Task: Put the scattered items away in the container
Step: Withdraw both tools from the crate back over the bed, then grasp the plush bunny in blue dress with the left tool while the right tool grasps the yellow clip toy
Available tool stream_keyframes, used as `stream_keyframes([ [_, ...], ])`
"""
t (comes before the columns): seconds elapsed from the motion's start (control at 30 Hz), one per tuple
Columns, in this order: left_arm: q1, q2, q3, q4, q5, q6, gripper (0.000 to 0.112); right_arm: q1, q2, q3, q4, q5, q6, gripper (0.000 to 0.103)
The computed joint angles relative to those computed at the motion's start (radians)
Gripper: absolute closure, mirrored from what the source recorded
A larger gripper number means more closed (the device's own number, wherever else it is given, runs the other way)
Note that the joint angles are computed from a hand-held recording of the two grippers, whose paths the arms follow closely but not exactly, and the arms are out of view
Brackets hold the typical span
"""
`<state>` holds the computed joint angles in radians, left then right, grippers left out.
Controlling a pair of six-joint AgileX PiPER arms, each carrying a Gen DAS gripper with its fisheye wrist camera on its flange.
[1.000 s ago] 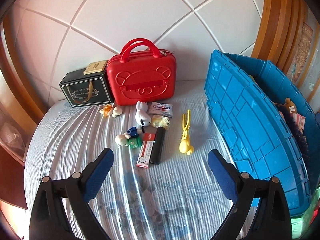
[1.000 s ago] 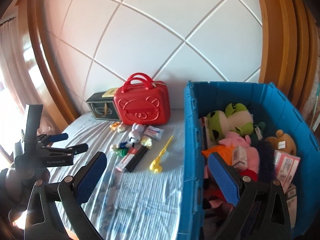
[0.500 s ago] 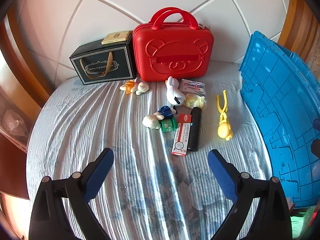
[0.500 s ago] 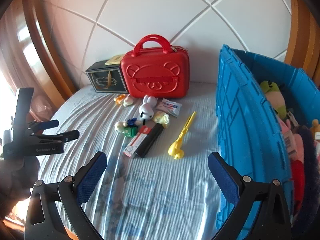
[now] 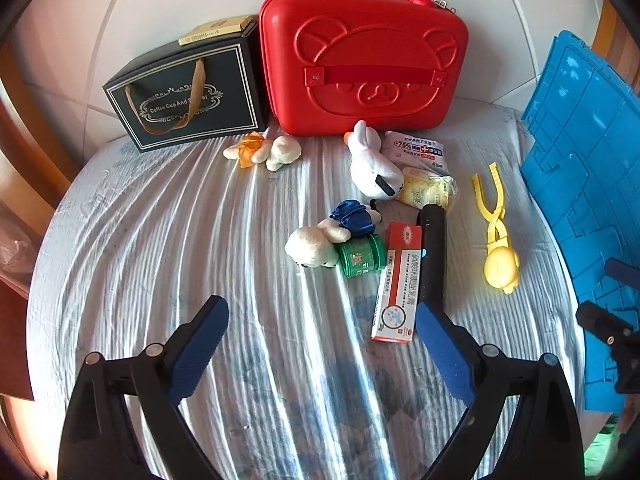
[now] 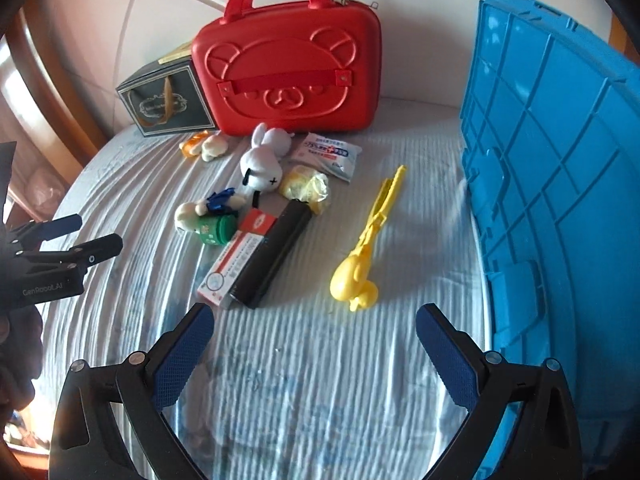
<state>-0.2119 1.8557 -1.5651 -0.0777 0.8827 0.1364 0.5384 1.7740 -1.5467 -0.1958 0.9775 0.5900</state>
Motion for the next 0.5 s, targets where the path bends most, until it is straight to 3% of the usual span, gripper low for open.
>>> stream_keyframes([
  [0.5,-0.040,0.428,-0.425,0.050,0.107,-0.085,0.019,-0.086,0.229,-0.060,0.036,-0.079,-0.047,0.002],
])
